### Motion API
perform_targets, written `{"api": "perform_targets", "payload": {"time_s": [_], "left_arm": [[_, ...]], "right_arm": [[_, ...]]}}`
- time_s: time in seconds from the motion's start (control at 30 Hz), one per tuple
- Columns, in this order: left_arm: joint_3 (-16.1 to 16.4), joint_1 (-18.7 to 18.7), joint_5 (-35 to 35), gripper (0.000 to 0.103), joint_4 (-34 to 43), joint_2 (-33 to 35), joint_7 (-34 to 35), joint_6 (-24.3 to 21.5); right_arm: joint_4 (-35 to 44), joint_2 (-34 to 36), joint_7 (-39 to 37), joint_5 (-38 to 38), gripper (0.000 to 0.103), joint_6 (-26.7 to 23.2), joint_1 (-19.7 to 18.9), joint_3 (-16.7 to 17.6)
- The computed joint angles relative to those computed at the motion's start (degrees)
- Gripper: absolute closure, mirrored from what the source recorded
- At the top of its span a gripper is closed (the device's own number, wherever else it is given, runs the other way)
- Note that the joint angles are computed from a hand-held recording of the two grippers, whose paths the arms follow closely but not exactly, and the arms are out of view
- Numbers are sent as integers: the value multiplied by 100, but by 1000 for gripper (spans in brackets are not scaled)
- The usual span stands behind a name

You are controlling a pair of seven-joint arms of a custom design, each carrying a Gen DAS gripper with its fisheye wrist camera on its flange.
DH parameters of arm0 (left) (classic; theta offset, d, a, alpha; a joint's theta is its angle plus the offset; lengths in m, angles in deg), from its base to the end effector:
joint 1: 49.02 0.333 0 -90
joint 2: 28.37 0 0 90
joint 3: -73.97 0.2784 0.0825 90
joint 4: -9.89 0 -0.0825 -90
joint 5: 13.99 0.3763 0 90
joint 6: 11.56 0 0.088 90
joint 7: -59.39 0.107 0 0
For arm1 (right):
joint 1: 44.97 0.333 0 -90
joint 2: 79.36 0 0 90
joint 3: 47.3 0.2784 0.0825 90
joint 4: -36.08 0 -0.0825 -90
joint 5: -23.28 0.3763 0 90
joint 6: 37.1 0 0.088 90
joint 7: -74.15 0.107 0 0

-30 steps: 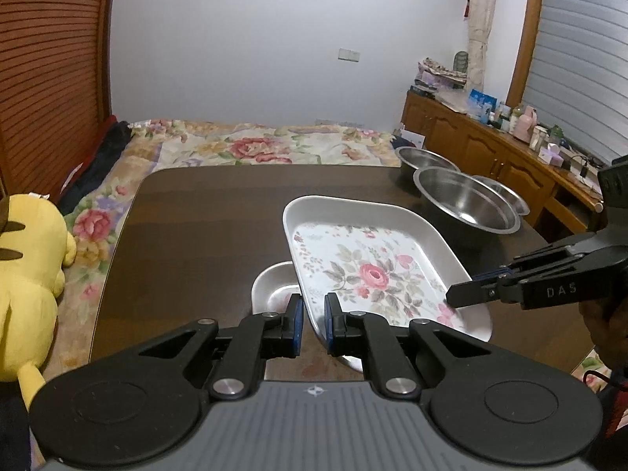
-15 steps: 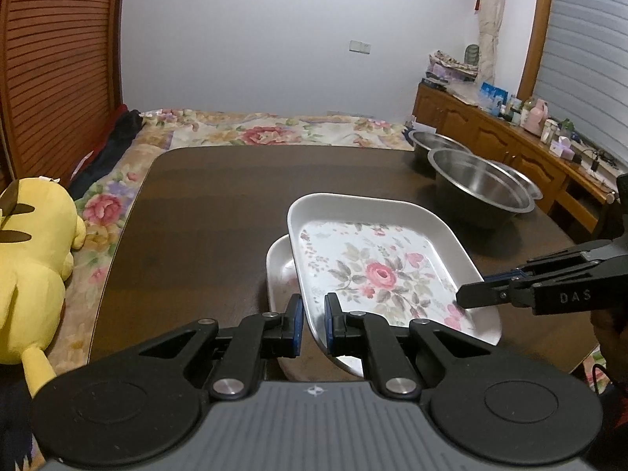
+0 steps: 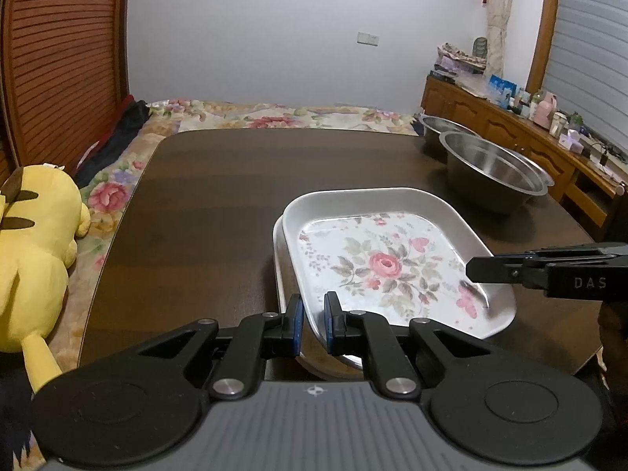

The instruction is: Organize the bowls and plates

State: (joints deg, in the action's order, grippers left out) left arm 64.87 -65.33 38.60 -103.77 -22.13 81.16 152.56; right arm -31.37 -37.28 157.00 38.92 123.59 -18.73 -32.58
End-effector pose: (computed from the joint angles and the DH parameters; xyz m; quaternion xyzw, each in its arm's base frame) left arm 0.5299 -0.2975 0.4521 -0.6249 0.6501 -0.3491 0.2550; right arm 0.6293 0.4382 0.4449 -0.7586 0.4624 -0.0628 0.4547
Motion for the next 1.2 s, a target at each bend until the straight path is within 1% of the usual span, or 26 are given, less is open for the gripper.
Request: {"api": "perform_targets", "payload": {"time_s": [0.1,0.2,0.3,0.37,0.47,0.53,0.73,0.97,1.07,1.2], "left_arm": [[11,-18,89,90,-22,1,-168,23],[8,-19,132,90,-26,-4,-194,18],[4,-11,131,90,-10,-5,-193,-2],[8,-13,163,90,8,2,-224,-9],[28,-5,285,90,-5,-17,-342,25],[29,2,361,90,-20,-36,-431,36],[4,26,471,90,-11,-43,-562,29],[-6,27,640,90,-4,-87,-775,-58],[-23,-11,998,90,51,-116,-1071,-298],[-63,43,1075,89,57,-145,-1173,-320]], "right_arm": [[-175,13,117,15,87,517,74,-29],[-411,-11,171,-17,86,985,65,37],[-609,-86,282,-204,85,1235,127,-35],[-688,-134,411,-381,85,1320,221,-168],[-694,-130,594,-652,84,1395,349,-341],[-612,-66,632,-779,82,1386,348,-331],[-667,-39,544,-867,79,1455,162,-70],[-723,-40,392,-884,78,1510,53,82],[-759,-50,274,-905,77,1546,18,132],[-683,19,60,-830,76,1479,-139,362]]}}
